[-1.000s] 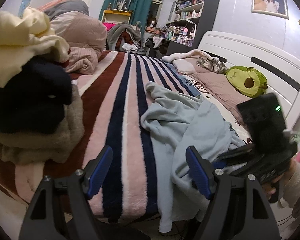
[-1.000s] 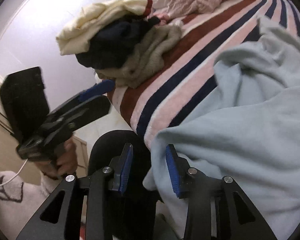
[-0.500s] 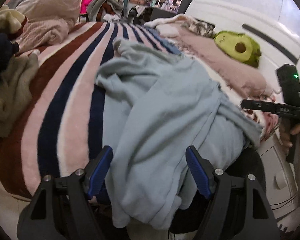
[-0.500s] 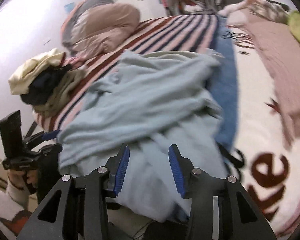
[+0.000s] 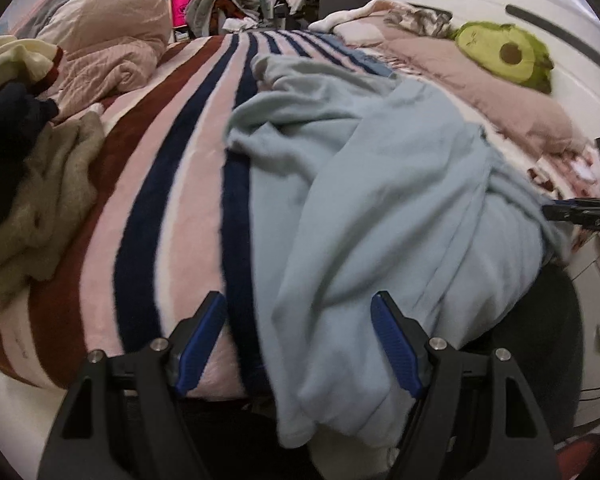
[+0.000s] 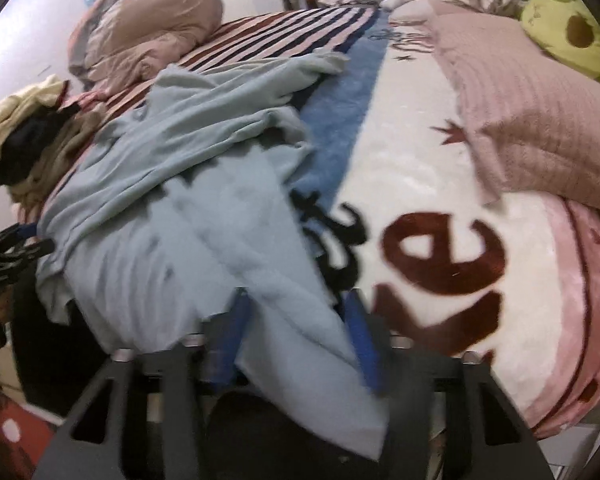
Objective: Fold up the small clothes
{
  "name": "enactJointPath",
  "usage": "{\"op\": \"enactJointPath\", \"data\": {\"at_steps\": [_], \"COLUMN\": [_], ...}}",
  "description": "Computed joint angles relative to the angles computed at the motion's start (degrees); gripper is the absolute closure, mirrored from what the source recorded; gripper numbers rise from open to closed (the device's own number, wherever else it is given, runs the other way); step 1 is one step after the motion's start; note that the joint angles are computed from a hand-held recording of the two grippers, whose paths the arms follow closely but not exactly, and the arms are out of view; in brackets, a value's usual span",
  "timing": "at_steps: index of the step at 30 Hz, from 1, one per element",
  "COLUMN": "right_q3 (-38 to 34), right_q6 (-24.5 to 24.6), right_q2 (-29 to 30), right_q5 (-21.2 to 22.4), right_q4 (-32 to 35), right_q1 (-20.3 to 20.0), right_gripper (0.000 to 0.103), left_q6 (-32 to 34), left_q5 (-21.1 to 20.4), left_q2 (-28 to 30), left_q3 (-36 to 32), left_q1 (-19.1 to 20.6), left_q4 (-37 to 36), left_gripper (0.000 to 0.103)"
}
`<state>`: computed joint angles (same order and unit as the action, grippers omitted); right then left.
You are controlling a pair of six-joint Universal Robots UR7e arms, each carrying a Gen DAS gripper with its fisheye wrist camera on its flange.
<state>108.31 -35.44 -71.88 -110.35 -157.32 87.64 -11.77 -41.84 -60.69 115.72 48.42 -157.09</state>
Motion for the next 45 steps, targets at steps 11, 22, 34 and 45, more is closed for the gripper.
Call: {"op": "enactJointPath", "data": {"at_steps": [11,22,34,45], "right_q3": [2.39,5.09,5.95,5.25], "right_q6": [1.09,3.88,4.60,2.76], "right_q2": [-3.35,-3.04,0.13,1.01], "right_q5": [11.63,2.64,10.63,17.32], "right_q4": [10.46,5.77,8.61,13.27], "right_q1": [0.86,1.24,-2.83,-3.66], "right_gripper": [0.098,0.053,0.043,0.071], "left_q6": [-0.03,-2.51,-3.95,-5.67], "left_q5": [0.33,-6.54,-9.17,-14.11], "left_q2": [-2.11,-3.37,-2.94,-2.79], "left_q3": [1.76,4.32,4.96,4.43], "left_q1": [-0.28,1.18,1.93,2.51], "left_q4": [-2.96,-2.75,-3.24,-1.82], "left_gripper": [0.031,0.031,0.033,0.071]}}
